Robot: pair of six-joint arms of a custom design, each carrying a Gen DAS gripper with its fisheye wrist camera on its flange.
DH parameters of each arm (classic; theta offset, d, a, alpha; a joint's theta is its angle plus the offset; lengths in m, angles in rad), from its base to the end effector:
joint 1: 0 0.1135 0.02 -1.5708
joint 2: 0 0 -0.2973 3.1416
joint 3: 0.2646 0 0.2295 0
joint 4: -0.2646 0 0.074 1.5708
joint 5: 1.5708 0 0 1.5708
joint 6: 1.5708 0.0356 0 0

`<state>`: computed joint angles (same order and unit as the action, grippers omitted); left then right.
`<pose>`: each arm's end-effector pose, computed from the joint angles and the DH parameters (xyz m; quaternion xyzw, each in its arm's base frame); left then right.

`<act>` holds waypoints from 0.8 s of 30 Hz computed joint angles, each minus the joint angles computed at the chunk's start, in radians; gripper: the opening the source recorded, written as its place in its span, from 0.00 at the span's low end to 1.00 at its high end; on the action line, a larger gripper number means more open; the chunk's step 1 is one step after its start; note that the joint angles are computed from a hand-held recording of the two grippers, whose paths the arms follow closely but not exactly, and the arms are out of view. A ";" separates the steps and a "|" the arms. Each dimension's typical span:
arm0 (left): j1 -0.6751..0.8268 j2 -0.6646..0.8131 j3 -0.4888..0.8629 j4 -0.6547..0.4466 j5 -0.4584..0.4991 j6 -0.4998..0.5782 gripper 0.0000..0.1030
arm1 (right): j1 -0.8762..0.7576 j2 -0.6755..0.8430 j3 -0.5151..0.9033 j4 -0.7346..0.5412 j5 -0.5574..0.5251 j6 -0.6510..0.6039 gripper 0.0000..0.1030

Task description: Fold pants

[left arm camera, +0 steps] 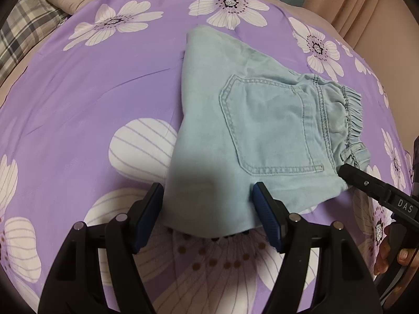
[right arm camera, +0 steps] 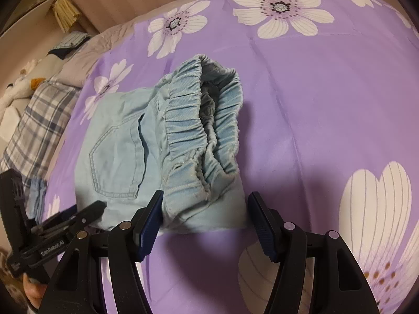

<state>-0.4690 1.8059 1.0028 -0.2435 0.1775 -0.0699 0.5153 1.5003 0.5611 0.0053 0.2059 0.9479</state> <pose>0.3012 -0.1597 0.1905 0.2132 0.9384 -0.1512 0.2260 0.2151 0.1134 0.1792 0.2342 0.9158 0.1354 0.2969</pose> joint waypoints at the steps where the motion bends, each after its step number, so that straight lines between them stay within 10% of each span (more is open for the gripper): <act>1: 0.001 -0.001 -0.002 0.000 0.001 -0.002 0.68 | 0.000 -0.002 -0.006 0.004 0.000 0.005 0.62; 24: -0.031 -0.010 -0.003 -0.014 -0.072 -0.025 0.71 | 0.029 0.029 0.060 -0.093 0.052 0.016 0.64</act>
<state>-0.4996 1.7957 1.0003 -0.2579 0.1058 -0.0947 0.5448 1.5292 0.6215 -0.0879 0.2579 0.9639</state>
